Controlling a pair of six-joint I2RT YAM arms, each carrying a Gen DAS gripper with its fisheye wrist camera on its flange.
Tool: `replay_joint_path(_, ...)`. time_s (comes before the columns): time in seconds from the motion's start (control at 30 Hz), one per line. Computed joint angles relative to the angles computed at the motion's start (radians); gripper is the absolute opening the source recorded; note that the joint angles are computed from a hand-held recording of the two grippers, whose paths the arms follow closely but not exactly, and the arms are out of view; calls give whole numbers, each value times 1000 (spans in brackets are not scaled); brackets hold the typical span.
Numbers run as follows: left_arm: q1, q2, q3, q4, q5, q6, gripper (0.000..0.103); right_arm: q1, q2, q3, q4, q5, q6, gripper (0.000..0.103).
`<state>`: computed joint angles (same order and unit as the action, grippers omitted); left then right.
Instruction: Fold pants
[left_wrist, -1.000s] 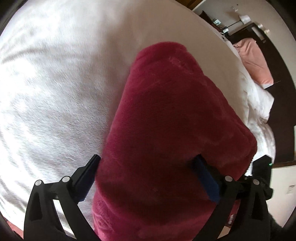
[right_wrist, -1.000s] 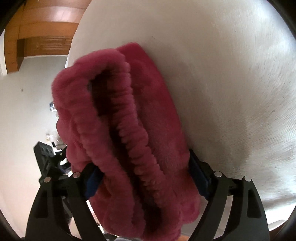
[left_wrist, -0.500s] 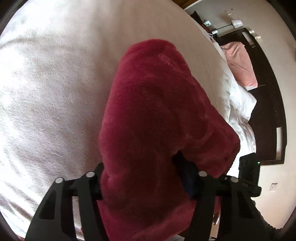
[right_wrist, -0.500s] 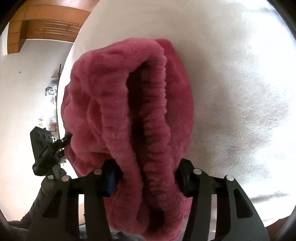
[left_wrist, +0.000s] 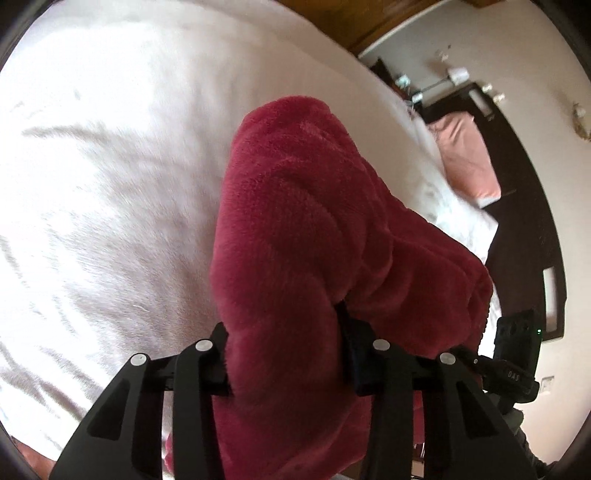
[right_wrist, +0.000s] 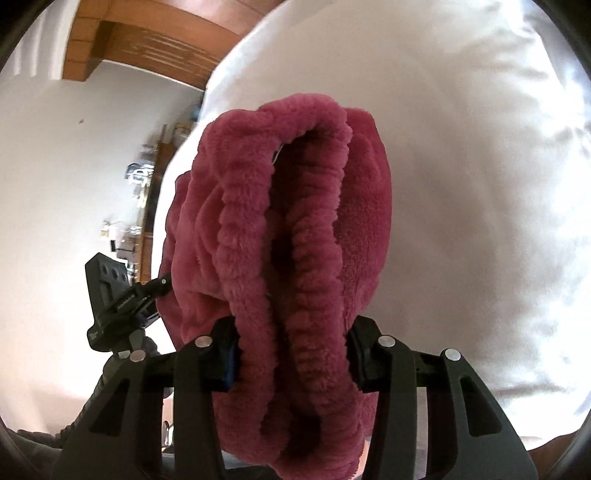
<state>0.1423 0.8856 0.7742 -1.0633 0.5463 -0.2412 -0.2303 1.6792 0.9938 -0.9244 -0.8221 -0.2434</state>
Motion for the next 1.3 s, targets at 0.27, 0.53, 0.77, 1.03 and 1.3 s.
replay_joint_path(0.27, -7, -204, 89, -156, -71, -89, 42, -88, 12, 110, -215, -48, -251, 46)
replay_joint_path(0.53, -469, -292, 180, -150, -406, -490, 42, -294, 88, 238, -491, -51, -608, 46)
replay_joint_path(0.77, -686, -178, 257, -96, -566, -618, 42, -403, 170, 328, -566, -58, -716, 46)
replay_joint_path(1.03, -556, 17, 308, 51, -460, -479, 42, -401, 244, 438, -509, -87, -617, 46)
replay_joint_path(1.3, -424, 316, 425, 218, -341, -351, 42, -304, 372, 627, -334, -101, -351, 46)
